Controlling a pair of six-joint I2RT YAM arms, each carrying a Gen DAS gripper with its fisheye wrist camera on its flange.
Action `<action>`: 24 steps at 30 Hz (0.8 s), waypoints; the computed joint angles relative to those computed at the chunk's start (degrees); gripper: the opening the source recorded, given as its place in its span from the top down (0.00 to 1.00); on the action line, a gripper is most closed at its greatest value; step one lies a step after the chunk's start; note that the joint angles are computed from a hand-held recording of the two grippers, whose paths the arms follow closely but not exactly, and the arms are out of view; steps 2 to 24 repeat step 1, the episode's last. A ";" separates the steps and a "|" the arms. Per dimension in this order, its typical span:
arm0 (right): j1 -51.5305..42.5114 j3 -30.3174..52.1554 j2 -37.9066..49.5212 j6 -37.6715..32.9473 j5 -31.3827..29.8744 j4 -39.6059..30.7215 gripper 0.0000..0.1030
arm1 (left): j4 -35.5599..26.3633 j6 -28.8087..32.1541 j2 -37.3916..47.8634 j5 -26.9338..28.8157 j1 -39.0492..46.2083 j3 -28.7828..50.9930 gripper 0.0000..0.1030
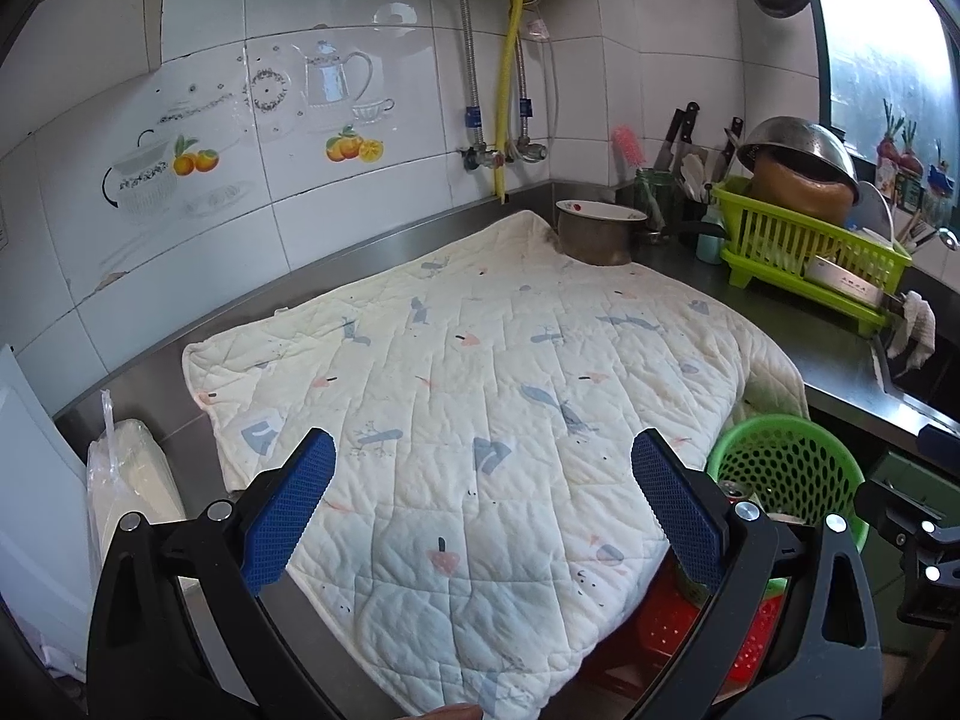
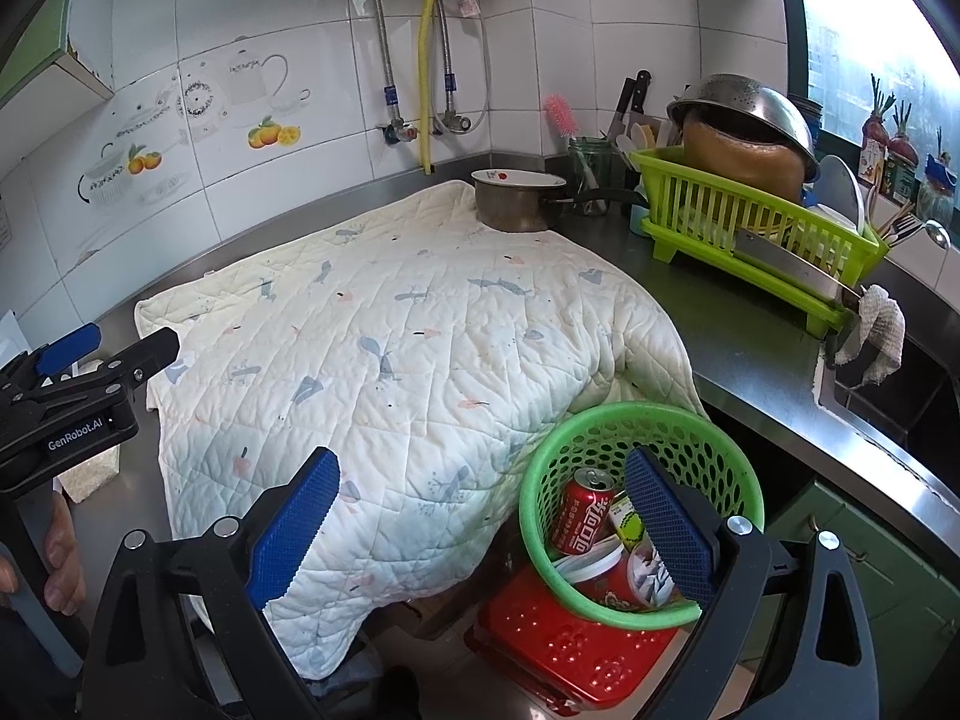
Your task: Collect trash
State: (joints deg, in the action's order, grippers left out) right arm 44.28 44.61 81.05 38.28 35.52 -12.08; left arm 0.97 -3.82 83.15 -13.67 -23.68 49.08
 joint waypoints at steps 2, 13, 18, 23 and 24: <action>-0.01 0.00 0.02 0.01 -0.08 0.09 0.10 | 0.02 0.00 0.01 -0.06 0.08 0.01 0.05; -0.01 0.00 0.02 0.01 -0.08 0.09 0.10 | 0.02 0.00 0.01 -0.06 0.08 0.01 0.05; -0.01 0.00 0.02 0.01 -0.08 0.09 0.10 | 0.02 0.00 0.01 -0.06 0.08 0.01 0.05; -0.01 0.00 0.02 0.01 -0.08 0.09 0.10 | 0.02 0.00 0.01 -0.06 0.08 0.01 0.05; -0.01 0.00 0.02 0.01 -0.08 0.09 0.10 | 0.02 0.00 0.01 -0.06 0.08 0.01 0.05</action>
